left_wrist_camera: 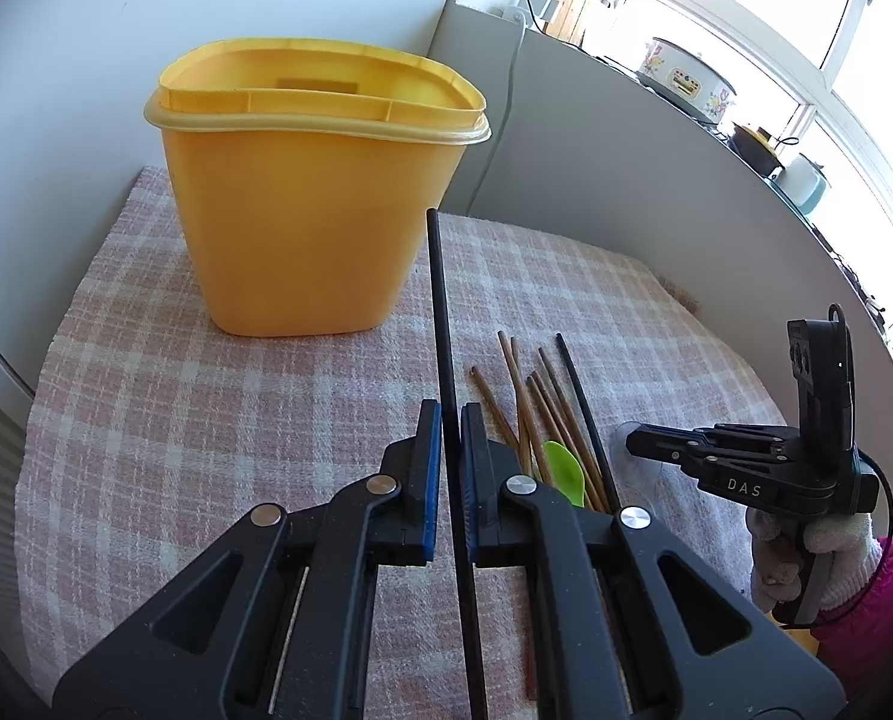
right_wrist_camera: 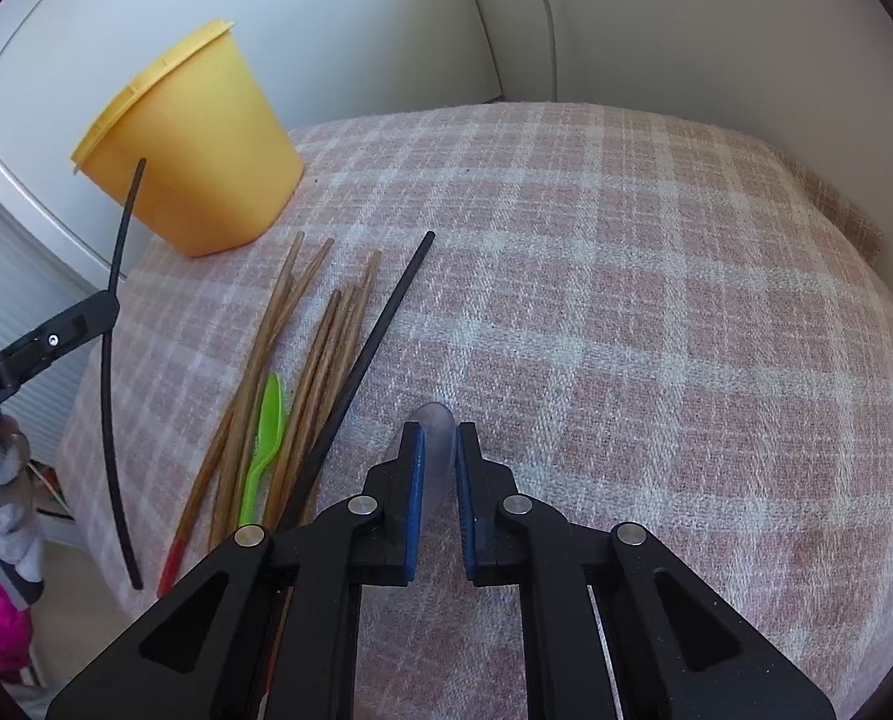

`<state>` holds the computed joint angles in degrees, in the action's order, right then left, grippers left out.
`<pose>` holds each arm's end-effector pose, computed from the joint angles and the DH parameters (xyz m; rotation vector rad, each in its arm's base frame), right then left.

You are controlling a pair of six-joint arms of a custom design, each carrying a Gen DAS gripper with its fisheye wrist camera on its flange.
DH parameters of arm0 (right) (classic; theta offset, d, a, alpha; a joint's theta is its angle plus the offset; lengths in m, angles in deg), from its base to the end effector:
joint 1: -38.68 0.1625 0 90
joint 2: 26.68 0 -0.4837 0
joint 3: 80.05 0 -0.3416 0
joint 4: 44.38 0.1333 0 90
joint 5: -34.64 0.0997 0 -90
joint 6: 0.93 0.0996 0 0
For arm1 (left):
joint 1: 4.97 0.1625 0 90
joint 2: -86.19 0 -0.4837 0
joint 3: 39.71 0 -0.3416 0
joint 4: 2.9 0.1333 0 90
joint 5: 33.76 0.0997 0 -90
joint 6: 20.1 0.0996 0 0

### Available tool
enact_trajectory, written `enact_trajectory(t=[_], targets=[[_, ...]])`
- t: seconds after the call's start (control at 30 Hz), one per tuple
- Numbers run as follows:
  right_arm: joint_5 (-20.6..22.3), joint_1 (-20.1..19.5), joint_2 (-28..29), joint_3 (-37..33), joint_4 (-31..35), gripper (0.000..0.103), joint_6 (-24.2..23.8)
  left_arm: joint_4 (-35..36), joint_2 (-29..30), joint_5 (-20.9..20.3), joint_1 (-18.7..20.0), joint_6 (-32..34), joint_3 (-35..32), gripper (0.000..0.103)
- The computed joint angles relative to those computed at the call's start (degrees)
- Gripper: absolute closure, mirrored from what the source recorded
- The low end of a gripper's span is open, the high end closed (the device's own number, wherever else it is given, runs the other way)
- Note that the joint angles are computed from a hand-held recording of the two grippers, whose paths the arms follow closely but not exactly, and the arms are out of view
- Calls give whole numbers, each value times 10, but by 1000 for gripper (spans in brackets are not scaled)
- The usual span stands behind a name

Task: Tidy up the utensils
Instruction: 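Lift the black chopstick with the right tool toward the yellow container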

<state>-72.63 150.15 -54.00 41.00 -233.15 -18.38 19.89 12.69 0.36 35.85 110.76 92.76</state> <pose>0.2851 -0.4415 -0.0424 0.9283 -2.6843 0.1401 -0.0276 -0.3089 0.2640 -0.0905 2.3898 -1.0714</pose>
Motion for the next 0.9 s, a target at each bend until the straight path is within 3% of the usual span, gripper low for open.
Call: enact_trajectory(t=[0.37,0.67,0.9], targets=[[8,23,-48,48,-72,101,0,23,-26,-30,-74,-59,29,100],[13,71,-63,48,-152,101,-25,137,-46,-93,-199,-225,69,100],[21,115,-59,15,-191,101,-44,253,-80,-155,-257,-344,80,100]])
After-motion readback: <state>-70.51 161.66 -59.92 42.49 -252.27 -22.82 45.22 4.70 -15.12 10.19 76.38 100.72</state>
